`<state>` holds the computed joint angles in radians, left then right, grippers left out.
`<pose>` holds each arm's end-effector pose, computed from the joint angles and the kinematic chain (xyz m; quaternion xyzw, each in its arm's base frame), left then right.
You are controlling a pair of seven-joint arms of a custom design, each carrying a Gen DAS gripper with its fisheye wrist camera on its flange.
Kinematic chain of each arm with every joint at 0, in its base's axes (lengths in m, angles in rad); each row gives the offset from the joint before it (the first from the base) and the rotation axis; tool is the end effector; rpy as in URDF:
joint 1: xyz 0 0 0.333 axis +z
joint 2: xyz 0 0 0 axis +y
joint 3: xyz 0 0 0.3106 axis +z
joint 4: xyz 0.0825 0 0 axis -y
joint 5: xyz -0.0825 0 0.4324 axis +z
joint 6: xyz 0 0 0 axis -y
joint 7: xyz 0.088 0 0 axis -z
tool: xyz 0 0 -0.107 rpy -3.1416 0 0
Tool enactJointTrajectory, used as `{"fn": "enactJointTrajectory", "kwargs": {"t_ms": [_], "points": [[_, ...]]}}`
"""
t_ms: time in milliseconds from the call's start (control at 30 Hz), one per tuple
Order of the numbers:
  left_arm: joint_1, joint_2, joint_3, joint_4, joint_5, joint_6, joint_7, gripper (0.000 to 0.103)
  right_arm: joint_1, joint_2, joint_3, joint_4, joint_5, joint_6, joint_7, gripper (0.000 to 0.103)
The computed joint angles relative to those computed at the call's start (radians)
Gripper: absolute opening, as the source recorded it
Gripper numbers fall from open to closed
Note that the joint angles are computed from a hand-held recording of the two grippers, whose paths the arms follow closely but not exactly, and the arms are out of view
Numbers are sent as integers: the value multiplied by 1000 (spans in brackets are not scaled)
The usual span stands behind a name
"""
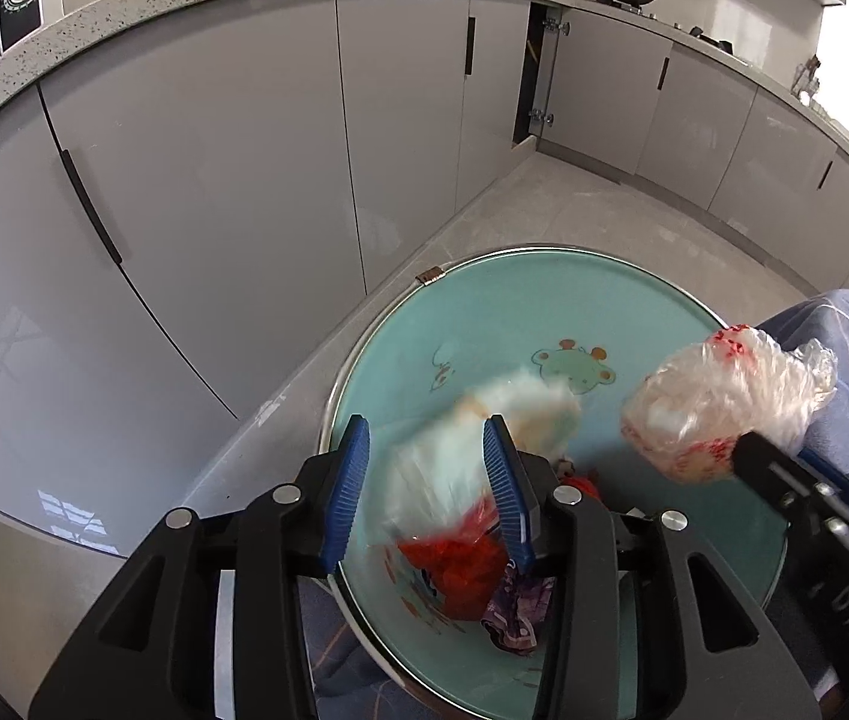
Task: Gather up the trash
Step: 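Open the left tool over the bin while the right tool releases the clear bag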
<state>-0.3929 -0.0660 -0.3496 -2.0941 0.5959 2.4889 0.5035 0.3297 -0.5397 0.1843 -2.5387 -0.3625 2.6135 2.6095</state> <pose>0.4478 -0.4184 0.4715 -0.6439 0.6952 -0.2410 0.2098 0.4069 0.2423 0.4944 -0.5728 0.7467 -0.1836 0.2840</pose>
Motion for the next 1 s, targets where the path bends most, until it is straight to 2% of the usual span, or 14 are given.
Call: {"fn": "enactJointTrajectory", "kwargs": {"t_ms": [67,133,167,200,267,467,533,667,700,767,833,1000], "points": [[1,-8,3,-9,-15,14,11,47,-5,-22,2,-13,-2,6,12,26],[4,-23,0,-22,-4,32,3,62,-9,-46,1,-34,-1,28,27,33],[6,-31,-5,-28,9,32,-6,64,-12,-58,4,-45,-4,42,35,41],[9,-39,-9,-32,20,33,-12,66,-15,-67,8,-52,-8,47,39,44],[14,-59,-14,-47,24,42,-17,71,-8,-72,7,-57,-6,48,32,44],[51,-139,-42,-106,63,49,-66,80,2,-109,6,-85,22,59,45,45],[63,-163,-55,-120,70,56,-76,82,-1,-141,19,-101,18,60,61,48],[80,-210,-80,-155,69,71,-73,91,-7,-196,51,-131,2,59,106,69],[85,-225,-88,-167,71,74,-76,93,-9,-203,58,-133,-5,57,116,72],[89,-253,-100,-189,59,72,-66,97,-5,-227,69,-148,-12,49,135,75],[93,-277,-110,-213,47,75,-58,97,3,-240,72,-156,-14,42,149,79],[87,-333,-129,-265,-23,48,-4,97,39,-277,72,-182,-4,4,169,79]]}}
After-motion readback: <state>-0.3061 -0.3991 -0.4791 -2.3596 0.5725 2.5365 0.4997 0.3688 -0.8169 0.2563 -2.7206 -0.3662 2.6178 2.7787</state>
